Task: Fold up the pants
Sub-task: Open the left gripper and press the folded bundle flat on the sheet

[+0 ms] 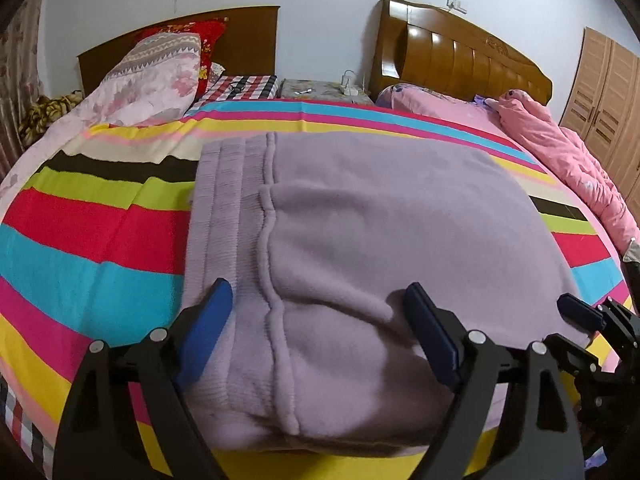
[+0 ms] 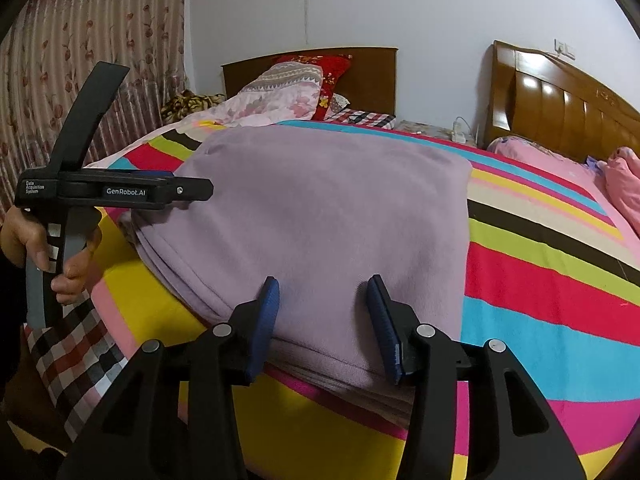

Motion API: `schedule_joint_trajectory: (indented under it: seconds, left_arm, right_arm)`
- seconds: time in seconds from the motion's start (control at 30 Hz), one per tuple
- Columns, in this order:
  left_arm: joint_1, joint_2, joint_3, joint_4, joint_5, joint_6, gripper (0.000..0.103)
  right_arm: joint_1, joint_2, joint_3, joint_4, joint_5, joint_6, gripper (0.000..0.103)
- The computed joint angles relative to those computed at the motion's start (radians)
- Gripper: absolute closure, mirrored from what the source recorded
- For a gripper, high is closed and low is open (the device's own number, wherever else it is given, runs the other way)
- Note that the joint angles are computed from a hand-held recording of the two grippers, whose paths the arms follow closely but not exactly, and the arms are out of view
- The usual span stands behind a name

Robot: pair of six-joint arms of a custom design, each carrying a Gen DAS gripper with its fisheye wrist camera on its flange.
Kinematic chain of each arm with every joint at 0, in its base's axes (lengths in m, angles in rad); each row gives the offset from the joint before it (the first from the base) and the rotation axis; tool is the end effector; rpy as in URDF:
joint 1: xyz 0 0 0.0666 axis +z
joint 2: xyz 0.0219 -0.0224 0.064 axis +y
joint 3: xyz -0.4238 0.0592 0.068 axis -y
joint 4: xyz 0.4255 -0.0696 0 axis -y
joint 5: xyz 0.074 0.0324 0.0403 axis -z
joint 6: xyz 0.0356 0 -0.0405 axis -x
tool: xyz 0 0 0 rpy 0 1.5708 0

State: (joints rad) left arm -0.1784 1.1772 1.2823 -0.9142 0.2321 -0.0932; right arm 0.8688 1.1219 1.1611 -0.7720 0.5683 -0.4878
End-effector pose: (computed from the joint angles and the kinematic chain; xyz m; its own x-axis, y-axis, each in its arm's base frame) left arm 0.4120 -0.0830 0.5140 -0.6785 0.2144 -0.7026 0.3938 0.9136 -0.1015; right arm 0.2743 0.2940 0.4889 -0.5621 -0.0530 -0.8253 -0.1378 0.9900 0.0303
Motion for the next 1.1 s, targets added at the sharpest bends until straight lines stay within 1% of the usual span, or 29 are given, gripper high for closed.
schedule_joint_trajectory:
  seconds: [0.07,0.13,0.2,0.23,0.27,0.3,0.37,0.4,0.43,0.5,0.53,0.57,0.6,0.63,0.67,0.7,0.73,0.83,0.87,0.93,1.0,1.03,1.07,1.1]
  left_arm:
    - [0.011,-0.001,-0.005,0.005,0.011,0.008,0.016]
    - [0.018,-0.004,-0.014,0.016,0.022,0.012,0.016]
    - [0.022,-0.005,-0.018,0.022,0.027,0.014,0.016]
    - [0.019,-0.005,-0.018,0.024,0.019,0.013,0.016]
    - [0.014,-0.006,-0.017,0.023,0.009,0.012,0.016]
    - [0.011,-0.005,-0.018,0.024,0.001,0.011,0.016]
    - [0.011,-0.006,-0.018,0.024,0.001,0.019,0.016]
    - [0.009,-0.006,-0.017,0.022,-0.002,0.021,0.016]
    - [0.006,-0.005,-0.015,0.019,-0.009,0.023,0.016]
    - [0.000,-0.003,-0.011,0.013,-0.022,0.029,0.015]
    - [-0.002,-0.002,-0.009,0.011,-0.026,0.033,0.015]
    - [-0.003,-0.002,-0.009,0.012,-0.030,0.037,0.015]
    - [-0.005,-0.002,-0.010,0.013,-0.037,0.038,0.015]
    - [-0.008,-0.003,-0.010,0.015,-0.045,0.039,0.015]
    - [-0.011,-0.003,-0.011,0.016,-0.052,0.041,0.015]
    - [-0.013,-0.003,-0.010,0.016,-0.058,0.044,0.015]
    - [-0.015,-0.003,-0.010,0.017,-0.061,0.047,0.015]
    - [-0.023,0.000,-0.005,0.014,-0.077,0.051,0.014]
    - [-0.025,0.000,-0.005,0.016,-0.082,0.053,0.014]
    - [-0.030,0.000,-0.006,0.019,-0.096,0.060,0.013]
    - [-0.031,0.000,-0.008,0.022,-0.101,0.063,0.013]
    - [-0.033,0.000,-0.008,0.023,-0.104,0.064,0.012]
    - [-0.033,0.001,-0.007,0.021,-0.104,0.065,0.012]
    - [-0.032,0.001,-0.006,0.019,-0.104,0.067,0.013]
  right_arm:
    - [-0.007,-0.001,-0.002,0.009,-0.008,0.010,0.056]
    - [-0.003,0.000,-0.007,0.019,0.002,0.013,0.056]
    - [-0.003,0.010,0.004,0.005,0.005,0.012,0.055]
    - [-0.008,0.013,0.015,-0.012,-0.009,0.006,0.055]
    - [-0.023,0.016,0.037,-0.043,-0.049,-0.012,0.055]
    - [-0.031,0.014,0.049,-0.054,-0.070,-0.033,0.055]
    - [-0.037,0.008,0.066,-0.038,-0.074,-0.047,0.055]
    - [-0.032,0.010,0.074,-0.021,-0.057,-0.026,0.052]
    - [-0.028,0.016,0.082,-0.016,-0.044,-0.009,0.045]
    - [-0.017,0.042,0.098,-0.012,-0.022,0.022,0.040]
    - [-0.015,0.055,0.103,-0.017,-0.030,0.026,0.040]
    - [-0.014,0.081,0.108,-0.038,-0.071,0.029,0.038]
    - [-0.002,0.098,0.103,-0.042,-0.045,0.036,0.038]
    - [0.025,0.097,0.078,0.004,0.031,0.072,0.038]
    - [0.034,0.096,0.072,0.013,0.047,0.077,0.038]
    - [0.029,0.091,0.071,0.013,0.034,0.070,0.038]
    - [0.015,0.083,0.078,0.001,-0.011,0.054,0.038]
    - [-0.010,0.062,0.096,-0.026,-0.078,0.030,0.038]
    - [-0.014,0.052,0.095,-0.018,-0.076,0.017,0.036]
    - [-0.019,0.037,0.094,0.008,-0.038,-0.005,0.024]
    - [-0.026,0.040,0.088,0.005,-0.028,-0.008,0.023]
    - [-0.035,0.061,0.092,-0.024,-0.063,-0.003,0.022]
    - [-0.040,0.084,0.096,-0.042,-0.076,0.011,0.021]
    - [-0.021,0.086,0.079,-0.010,-0.018,0.052,0.021]
